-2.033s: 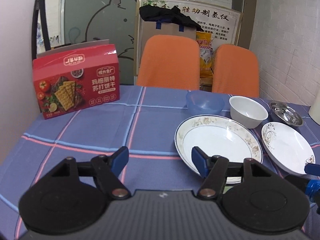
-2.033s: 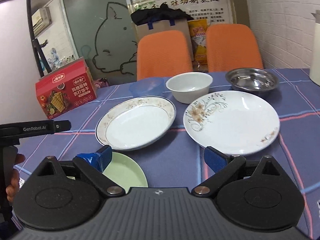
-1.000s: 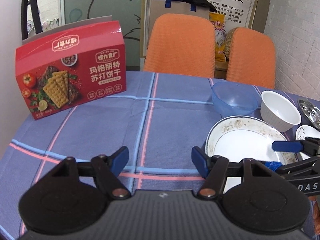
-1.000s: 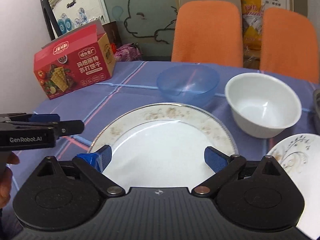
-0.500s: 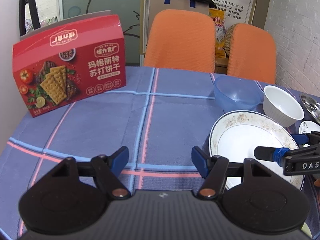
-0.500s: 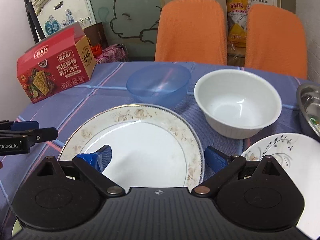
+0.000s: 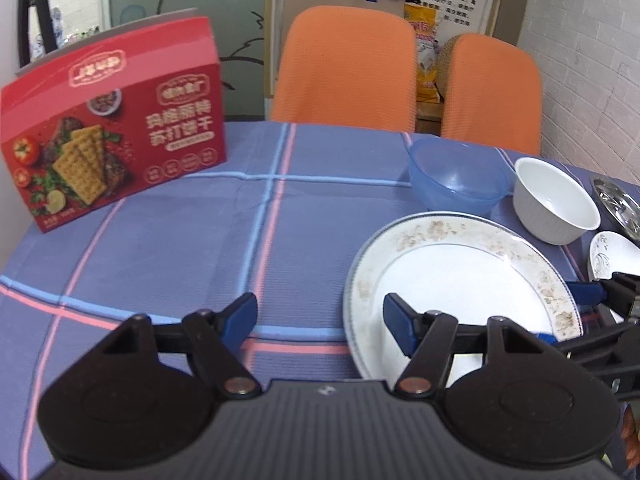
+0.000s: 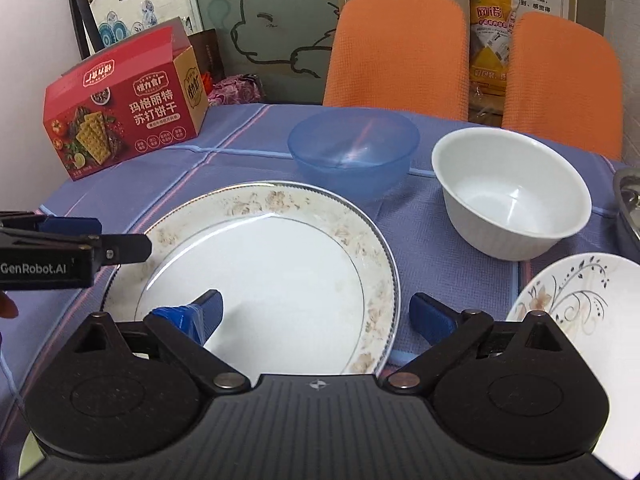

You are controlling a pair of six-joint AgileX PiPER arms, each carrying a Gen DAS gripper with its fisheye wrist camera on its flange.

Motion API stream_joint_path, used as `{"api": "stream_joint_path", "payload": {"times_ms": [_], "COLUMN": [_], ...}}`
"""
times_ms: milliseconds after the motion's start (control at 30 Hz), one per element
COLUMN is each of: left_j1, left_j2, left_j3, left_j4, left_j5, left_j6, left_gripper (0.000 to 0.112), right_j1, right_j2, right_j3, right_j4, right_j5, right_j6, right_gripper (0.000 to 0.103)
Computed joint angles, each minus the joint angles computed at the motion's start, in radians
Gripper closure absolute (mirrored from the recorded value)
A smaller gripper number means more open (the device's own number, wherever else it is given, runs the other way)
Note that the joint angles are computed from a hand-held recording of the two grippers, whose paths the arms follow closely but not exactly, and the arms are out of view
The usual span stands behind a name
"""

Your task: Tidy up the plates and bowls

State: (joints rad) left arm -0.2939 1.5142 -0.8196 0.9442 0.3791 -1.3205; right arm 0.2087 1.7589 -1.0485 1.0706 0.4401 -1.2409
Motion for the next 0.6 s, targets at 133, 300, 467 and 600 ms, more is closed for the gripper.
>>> {"api": "stream_joint_path", "payload": {"times_ms": [133, 300, 467, 600], "left_j1": [-0.037, -0.038, -0.063, -0.073], "left_j2": [0.066, 0.083, 0.097, 0.099], "left_j3": [-0.039, -0.041, -0.045, -0.035], "left_j4": [0.048, 0.073, 0.145, 0.197], "left_j5": [0.038, 0.027, 0.042, 0.036], "left_j6": [-0.041, -0.079, -0.14, -0.203], "left_gripper": [0.046, 0.046, 0.046, 0.048], "right_j1": [0.003, 0.007, 0.038, 0.032], "right_j2": [-0.016, -0.022, -0.03, -0.036], "right_j3": [0.042, 0.075, 0.057, 0.079], "right_j4": [0.041, 0.137, -0.018, 0.073], "right_j5": [-0.027, -0.054, -0.084, -0.067], "right_j6": [-0.08, -0.21, -0.007, -0.12], "right_gripper": [0.015, 0.014, 0.013, 0.013]}}
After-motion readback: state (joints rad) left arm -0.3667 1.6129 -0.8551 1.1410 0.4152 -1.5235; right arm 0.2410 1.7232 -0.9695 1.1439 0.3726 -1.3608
